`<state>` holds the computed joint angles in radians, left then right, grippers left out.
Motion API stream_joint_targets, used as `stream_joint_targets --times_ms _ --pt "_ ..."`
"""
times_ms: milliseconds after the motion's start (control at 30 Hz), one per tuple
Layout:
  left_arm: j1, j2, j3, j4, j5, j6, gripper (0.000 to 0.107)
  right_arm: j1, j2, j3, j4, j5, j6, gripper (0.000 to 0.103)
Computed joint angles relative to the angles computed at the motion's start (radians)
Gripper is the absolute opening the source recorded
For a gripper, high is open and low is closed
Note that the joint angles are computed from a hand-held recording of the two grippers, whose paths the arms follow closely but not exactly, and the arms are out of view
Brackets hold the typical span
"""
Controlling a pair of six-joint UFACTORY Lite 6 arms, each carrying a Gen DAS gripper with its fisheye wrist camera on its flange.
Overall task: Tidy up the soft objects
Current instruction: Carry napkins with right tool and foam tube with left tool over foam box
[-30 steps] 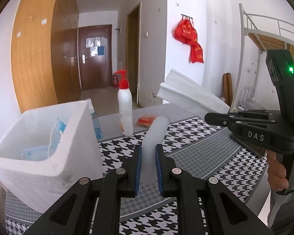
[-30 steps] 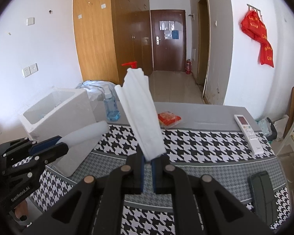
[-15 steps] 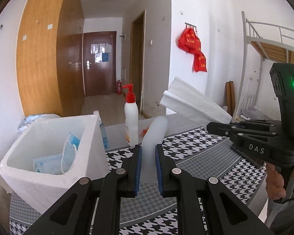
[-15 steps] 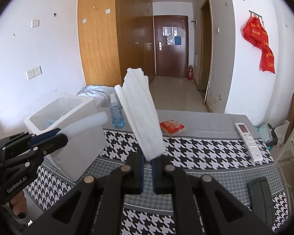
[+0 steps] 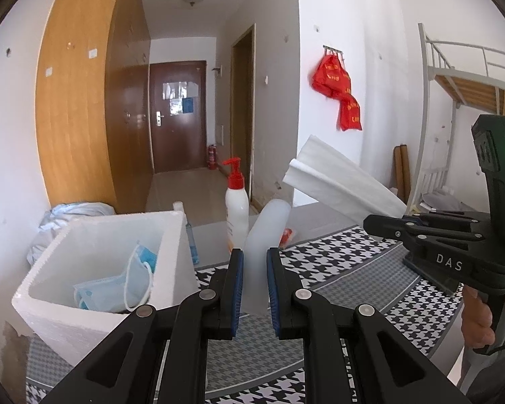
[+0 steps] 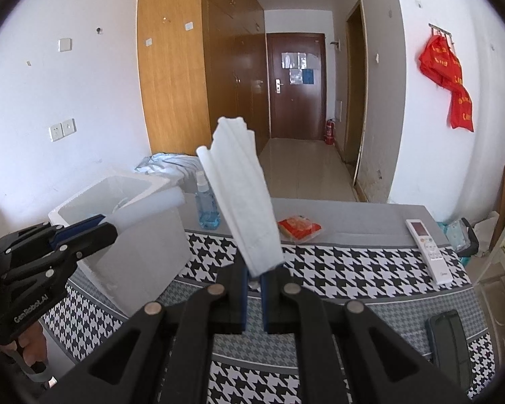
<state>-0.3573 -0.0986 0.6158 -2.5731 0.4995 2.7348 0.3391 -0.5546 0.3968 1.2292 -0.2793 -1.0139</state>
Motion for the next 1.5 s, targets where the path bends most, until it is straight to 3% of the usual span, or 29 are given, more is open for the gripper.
stream_joint_targets --times_ms 600,1500 --pt "0.045 -0.071 -0.021 -0.039 -0.011 0.012 0.015 0.065 0.046 0.054 -0.023 -0.029 0.026 0.008" --pt "0.207 -0.134 -0.033 0.011 -0.014 -0.058 0.015 0.207 0.269 0.239 -0.036 -0.084 0.049 0.008"
